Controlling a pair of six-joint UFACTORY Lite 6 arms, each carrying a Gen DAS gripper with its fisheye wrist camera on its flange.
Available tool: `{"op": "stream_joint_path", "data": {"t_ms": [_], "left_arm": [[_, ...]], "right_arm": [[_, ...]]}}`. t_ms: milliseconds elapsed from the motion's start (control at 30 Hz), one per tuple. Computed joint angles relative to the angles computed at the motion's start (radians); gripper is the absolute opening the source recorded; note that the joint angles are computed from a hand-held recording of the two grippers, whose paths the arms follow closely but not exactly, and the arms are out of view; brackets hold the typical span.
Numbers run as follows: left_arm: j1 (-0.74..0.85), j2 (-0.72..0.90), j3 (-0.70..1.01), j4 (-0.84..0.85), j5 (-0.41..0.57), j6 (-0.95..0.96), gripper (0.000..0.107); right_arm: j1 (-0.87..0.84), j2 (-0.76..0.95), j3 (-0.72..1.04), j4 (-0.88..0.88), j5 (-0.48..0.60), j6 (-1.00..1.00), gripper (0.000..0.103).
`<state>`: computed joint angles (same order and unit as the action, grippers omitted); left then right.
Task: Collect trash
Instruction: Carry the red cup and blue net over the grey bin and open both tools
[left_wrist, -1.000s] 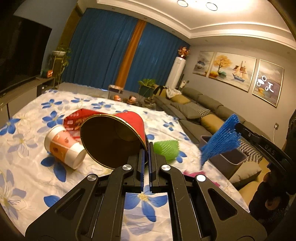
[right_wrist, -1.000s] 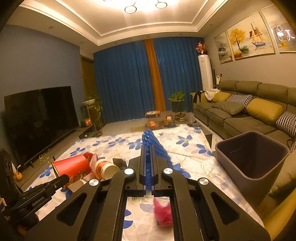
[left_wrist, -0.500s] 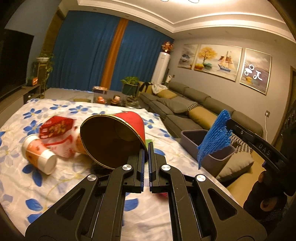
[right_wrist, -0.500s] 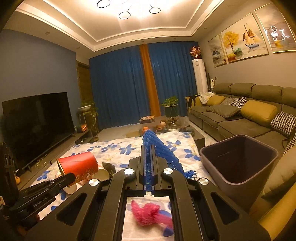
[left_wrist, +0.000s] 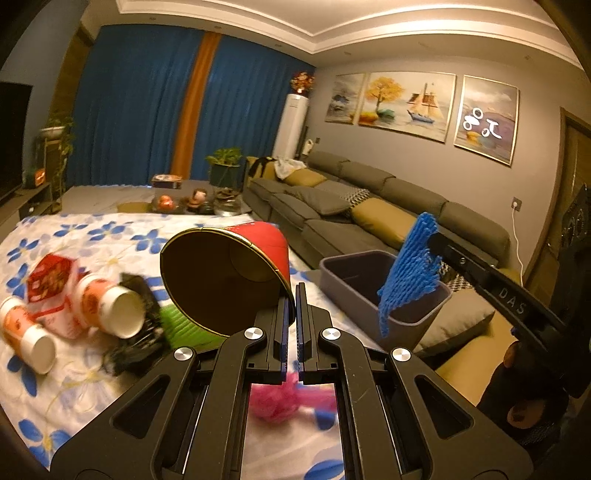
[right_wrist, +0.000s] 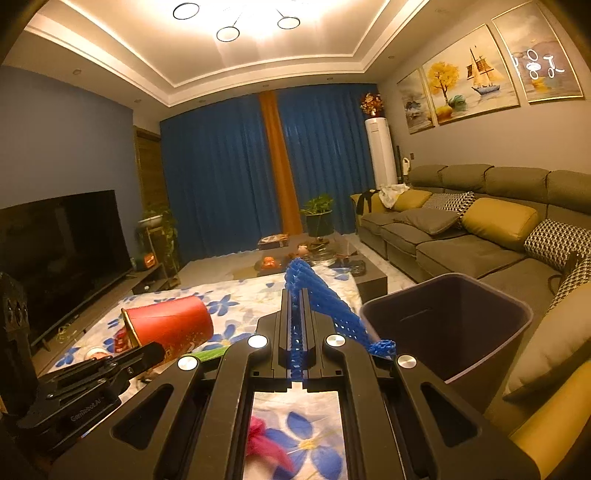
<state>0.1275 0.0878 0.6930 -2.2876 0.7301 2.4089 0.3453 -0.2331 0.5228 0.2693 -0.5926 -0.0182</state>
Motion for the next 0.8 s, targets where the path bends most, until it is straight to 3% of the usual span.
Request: {"op": "stream_joint_path", "data": {"t_ms": [400,800], "left_arm": [[-0.271,0.245,0.334,-0.136,-0.135,0.05,0.002],[-0.398,0.528,0.721,-0.053,-0.26,-0.067,0.002]], "right_arm": [[-0.234,0.137,0.172,-0.239,0.051,0.149,0.004],[-0.405,0.258,0.292,-0.422,0.05,0.319,0.004]]}}
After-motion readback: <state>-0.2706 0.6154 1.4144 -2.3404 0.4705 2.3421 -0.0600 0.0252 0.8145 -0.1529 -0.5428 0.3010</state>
